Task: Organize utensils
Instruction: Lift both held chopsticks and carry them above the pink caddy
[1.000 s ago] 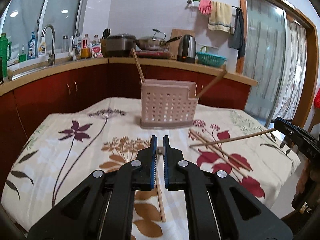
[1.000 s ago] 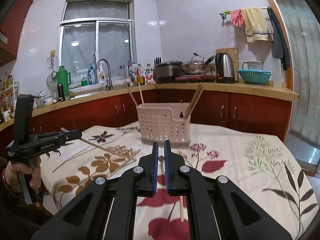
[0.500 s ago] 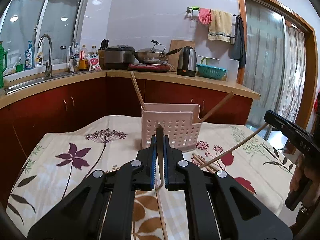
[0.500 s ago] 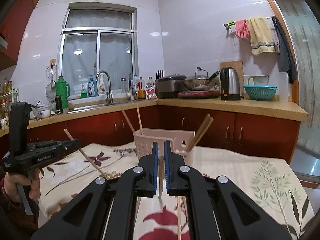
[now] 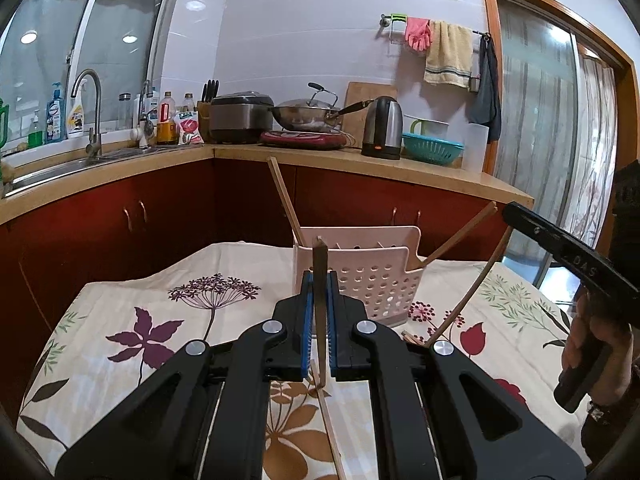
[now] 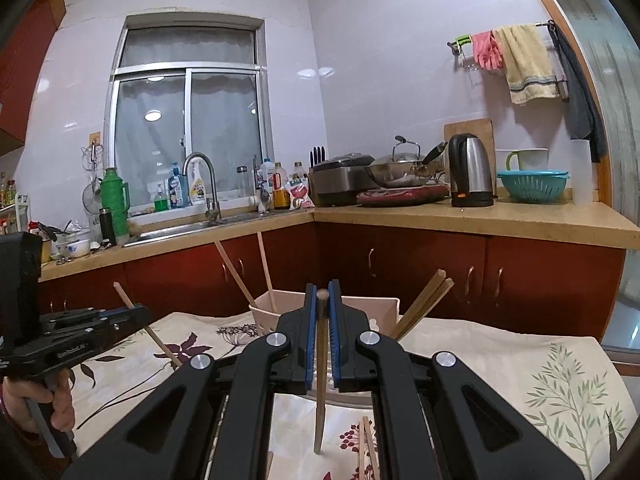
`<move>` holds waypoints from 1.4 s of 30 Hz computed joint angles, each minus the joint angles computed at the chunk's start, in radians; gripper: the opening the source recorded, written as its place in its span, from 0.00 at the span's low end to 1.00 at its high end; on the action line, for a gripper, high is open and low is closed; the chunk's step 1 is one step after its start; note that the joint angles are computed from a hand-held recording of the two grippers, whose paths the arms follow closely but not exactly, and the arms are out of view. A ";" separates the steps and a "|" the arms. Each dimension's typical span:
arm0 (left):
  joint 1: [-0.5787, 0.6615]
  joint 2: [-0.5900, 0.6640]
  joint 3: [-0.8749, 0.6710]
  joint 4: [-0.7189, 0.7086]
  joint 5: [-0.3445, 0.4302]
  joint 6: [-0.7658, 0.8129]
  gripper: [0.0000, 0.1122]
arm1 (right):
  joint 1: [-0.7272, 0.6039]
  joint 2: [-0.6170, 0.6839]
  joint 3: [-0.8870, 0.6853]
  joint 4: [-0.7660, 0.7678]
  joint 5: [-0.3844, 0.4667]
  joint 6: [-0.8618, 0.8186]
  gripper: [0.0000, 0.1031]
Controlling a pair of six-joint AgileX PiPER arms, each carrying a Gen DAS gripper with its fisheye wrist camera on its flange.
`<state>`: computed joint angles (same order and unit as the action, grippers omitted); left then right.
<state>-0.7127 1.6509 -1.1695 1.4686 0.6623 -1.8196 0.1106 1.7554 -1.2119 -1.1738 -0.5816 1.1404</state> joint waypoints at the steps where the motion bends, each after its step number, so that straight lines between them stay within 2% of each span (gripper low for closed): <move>1: 0.007 0.003 -0.003 0.004 -0.009 -0.002 0.06 | 0.005 0.007 -0.006 0.005 0.007 -0.004 0.06; 5: 0.034 0.012 -0.026 0.004 -0.043 0.014 0.06 | 0.010 0.014 -0.021 -0.001 0.013 0.007 0.06; 12: 0.080 0.012 -0.109 -0.036 -0.114 0.101 0.06 | -0.005 0.018 -0.089 -0.088 -0.017 0.124 0.06; 23: 0.126 0.010 -0.318 -0.151 -0.166 0.346 0.06 | -0.032 0.023 -0.265 -0.101 -0.044 0.193 0.06; 31: 0.135 0.091 -0.488 -0.064 -0.116 0.366 0.06 | -0.011 0.114 -0.454 -0.071 0.008 0.191 0.06; 37: 0.163 0.207 -0.612 -0.072 -0.107 0.402 0.06 | 0.029 0.222 -0.589 -0.055 0.080 0.158 0.06; 42: 0.194 0.284 -0.669 -0.116 -0.131 0.422 0.06 | 0.052 0.320 -0.700 -0.019 0.128 0.123 0.06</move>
<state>-0.5184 1.9353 -1.8384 1.3530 0.5316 -1.3978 0.1626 2.0751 -1.9116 -1.1928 -0.4537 1.2633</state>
